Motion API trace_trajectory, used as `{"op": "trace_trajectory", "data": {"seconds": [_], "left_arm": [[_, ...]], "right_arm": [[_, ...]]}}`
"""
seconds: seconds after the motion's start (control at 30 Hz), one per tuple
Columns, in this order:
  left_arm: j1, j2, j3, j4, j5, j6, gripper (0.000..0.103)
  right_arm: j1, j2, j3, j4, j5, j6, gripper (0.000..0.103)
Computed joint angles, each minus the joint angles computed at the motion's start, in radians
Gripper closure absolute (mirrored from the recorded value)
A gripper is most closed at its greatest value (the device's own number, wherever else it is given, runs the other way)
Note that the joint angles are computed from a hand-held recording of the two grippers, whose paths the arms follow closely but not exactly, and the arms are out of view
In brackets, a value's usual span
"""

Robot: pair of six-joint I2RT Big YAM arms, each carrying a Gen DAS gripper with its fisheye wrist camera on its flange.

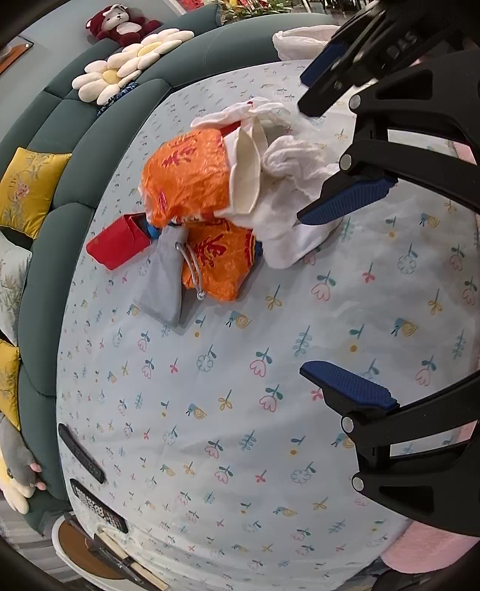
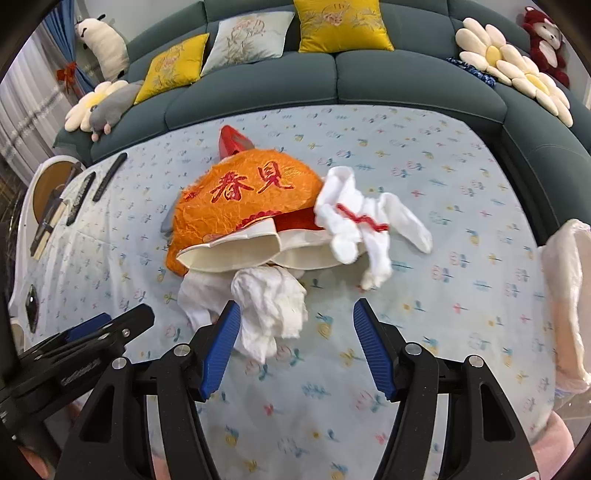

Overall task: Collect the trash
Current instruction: 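Move both tools back over the white socks on the table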

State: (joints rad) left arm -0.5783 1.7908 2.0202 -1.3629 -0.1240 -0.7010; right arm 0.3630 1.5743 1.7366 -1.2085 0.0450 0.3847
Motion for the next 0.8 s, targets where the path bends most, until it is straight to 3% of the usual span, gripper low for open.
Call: {"op": "trace_trajectory", "data": {"seconds": [0.27,0.33,0.4,0.5,0.63,0.8], "left_arm": [[0.023,0.033,0.025,0.007,0.031,0.018,0.031],[0.023,0.044,0.037,0.010,0.039,0.024,0.031],[0.020,0.058,0.050,0.014,0.050,0.031,0.031],[0.011,0.087,0.081,0.011,0.073,0.042,0.031],[-0.001,0.137,0.136,-0.004,0.091,0.059,0.036],[-0.013,0.196,0.200,-0.044,0.108,0.066,0.054]], "right_arm": [[-0.002,0.072,0.024,0.012,-0.038,0.014,0.045],[-0.010,0.080,0.017,0.016,-0.074,0.011,0.066],[-0.019,0.082,0.007,0.019,-0.118,0.011,0.081],[-0.027,0.060,-0.023,0.041,-0.132,0.013,0.092],[-0.039,0.029,-0.052,0.044,-0.131,0.024,0.093],[-0.056,-0.009,-0.084,0.032,-0.123,0.029,0.094]]}}
